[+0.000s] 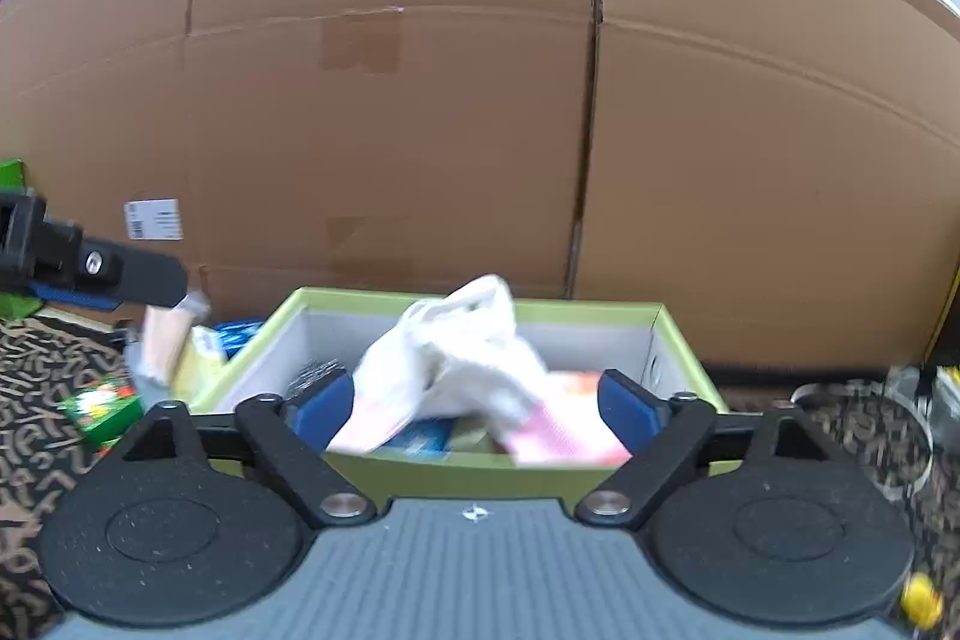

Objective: Organize objects
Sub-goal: 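Carry both gloves into the green box and open both tools, then return to the pile and grasp the green floral box with the right tool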

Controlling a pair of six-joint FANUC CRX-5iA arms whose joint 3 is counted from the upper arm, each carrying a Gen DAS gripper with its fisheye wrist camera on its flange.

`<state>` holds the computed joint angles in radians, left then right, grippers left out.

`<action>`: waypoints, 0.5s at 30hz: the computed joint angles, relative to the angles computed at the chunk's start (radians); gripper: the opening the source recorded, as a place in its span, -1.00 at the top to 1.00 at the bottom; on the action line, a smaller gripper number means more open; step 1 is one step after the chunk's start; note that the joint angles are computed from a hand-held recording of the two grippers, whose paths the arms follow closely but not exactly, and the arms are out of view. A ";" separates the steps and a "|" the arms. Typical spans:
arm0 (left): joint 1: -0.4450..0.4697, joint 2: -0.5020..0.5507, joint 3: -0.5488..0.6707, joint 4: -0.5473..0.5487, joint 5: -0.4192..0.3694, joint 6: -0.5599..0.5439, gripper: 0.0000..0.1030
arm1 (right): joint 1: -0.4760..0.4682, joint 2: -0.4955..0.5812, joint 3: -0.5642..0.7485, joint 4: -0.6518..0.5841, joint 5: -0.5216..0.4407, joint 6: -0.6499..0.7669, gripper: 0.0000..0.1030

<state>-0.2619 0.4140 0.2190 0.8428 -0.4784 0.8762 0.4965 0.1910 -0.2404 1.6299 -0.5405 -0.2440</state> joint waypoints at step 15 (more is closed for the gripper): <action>0.098 -0.184 -0.270 -0.308 0.053 0.300 -1.00 | 0.184 0.045 -0.030 -0.277 0.018 0.052 -0.85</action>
<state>-0.1640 0.2303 -0.0514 0.5353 -0.4254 1.1757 0.6802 0.2357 -0.2705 1.3530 -0.5226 -0.1924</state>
